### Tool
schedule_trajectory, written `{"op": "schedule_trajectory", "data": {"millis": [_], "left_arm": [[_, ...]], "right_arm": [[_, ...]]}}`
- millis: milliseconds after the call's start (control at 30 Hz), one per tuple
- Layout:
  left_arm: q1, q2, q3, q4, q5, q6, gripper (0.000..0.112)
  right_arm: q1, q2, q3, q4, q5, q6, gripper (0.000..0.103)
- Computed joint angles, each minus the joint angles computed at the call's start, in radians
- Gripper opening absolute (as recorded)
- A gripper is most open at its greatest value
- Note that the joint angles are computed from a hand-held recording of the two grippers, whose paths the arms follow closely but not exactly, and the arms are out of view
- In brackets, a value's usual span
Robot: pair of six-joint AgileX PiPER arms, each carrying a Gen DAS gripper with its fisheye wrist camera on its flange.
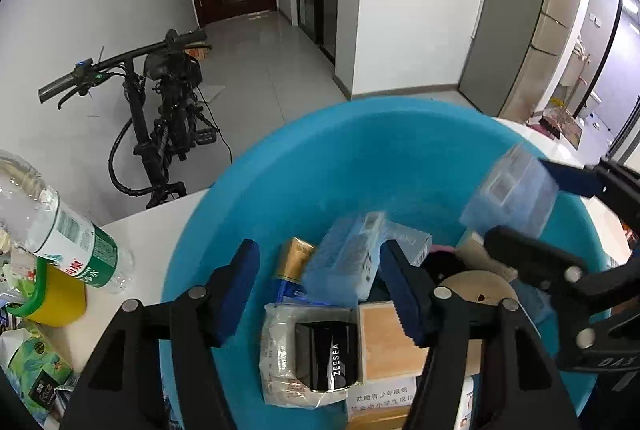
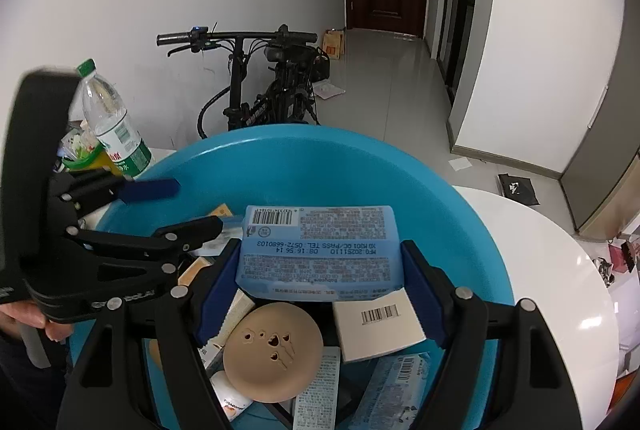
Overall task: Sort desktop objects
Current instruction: 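Lower both light blue boxes into the blue basin and open both grippers, then lift both open grippers out of the basin and back toward the table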
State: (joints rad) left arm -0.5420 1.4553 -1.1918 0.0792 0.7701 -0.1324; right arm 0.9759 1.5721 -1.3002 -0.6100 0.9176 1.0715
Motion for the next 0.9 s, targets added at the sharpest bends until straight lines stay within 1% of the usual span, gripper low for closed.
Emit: {"op": "schedule_trajectory", "data": {"millis": [133,233,467,633,900], "left_arm": [[0.006,-0.012,-0.012,0.034,0.008,-0.028,0.066],[0.018,-0.027,-0.01,0.032,0.002,-0.033,0.069],[0.028,-0.025,-0.019,0.013,0.008,-0.012,0.069],[0.03,-0.021,-0.022,0.011,0.009,-0.009,0.069],[0.011,-0.022,-0.022,0.04,0.016,-0.032,0.069]], "right_arm": [[0.0,0.013,-0.007,0.007,0.003,-0.012,0.076],[-0.004,0.024,-0.009,0.024,0.006,-0.029,0.076],[-0.032,0.066,-0.022,0.125,0.006,-0.089,0.076],[-0.036,0.081,-0.031,0.163,0.01,-0.132,0.076],[-0.049,0.079,-0.03,0.183,0.009,-0.134,0.076]]}}
